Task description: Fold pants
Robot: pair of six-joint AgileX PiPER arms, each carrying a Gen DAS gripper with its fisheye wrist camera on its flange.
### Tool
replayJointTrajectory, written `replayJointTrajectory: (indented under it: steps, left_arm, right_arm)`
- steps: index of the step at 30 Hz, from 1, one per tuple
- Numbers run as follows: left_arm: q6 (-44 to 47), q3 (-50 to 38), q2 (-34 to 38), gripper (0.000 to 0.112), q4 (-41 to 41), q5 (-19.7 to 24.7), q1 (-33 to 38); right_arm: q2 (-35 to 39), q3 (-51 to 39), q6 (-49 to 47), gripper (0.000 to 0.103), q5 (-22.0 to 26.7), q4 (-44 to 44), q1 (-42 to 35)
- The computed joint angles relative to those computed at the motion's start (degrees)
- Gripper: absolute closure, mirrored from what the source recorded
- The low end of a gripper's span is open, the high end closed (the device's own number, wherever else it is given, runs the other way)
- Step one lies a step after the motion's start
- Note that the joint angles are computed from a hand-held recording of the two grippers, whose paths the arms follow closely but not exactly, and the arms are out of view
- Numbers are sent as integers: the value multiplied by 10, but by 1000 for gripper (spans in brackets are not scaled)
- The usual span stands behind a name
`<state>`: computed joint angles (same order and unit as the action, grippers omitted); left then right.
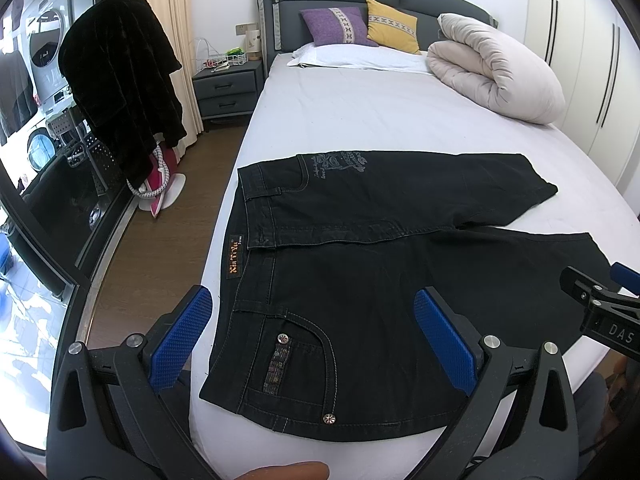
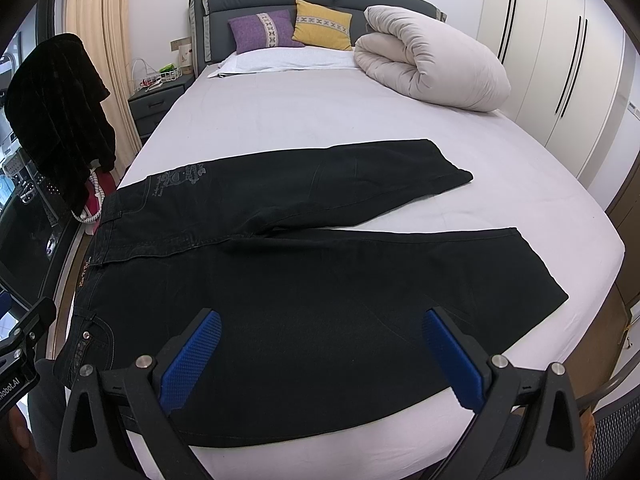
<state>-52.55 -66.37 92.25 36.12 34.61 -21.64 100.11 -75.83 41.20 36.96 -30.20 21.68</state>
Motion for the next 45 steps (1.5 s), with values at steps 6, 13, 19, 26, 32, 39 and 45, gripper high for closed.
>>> replayJointTrajectory:
  steps: [6, 13, 19, 26, 32, 39, 45]
  left_arm:
    - [0, 0, 1, 9, 0, -1, 1]
    - [-3, 1, 1, 9, 1, 0, -1]
    - [-34, 1, 14, 9, 27, 8, -15]
    - [6, 0, 29, 9, -11, -23, 4]
    - [277, -40, 73, 9, -282, -76, 86]
    - [384, -151, 160, 9, -297, -47, 112]
    - [571, -421, 328, 9, -385, 34, 167]
  right_arm:
    - [0, -1, -4, 0, 0, 3, -1]
    - [2, 2, 6, 0, 0, -2, 6]
    - [7, 12, 23, 0, -8, -11, 16]
    - [14, 4, -20, 0, -21, 26, -5]
    - [20, 1, -155, 0, -75, 146, -38]
    - [62, -59, -426, 1, -98, 371, -94]
    - [162, -189, -661, 18, 5, 558, -157]
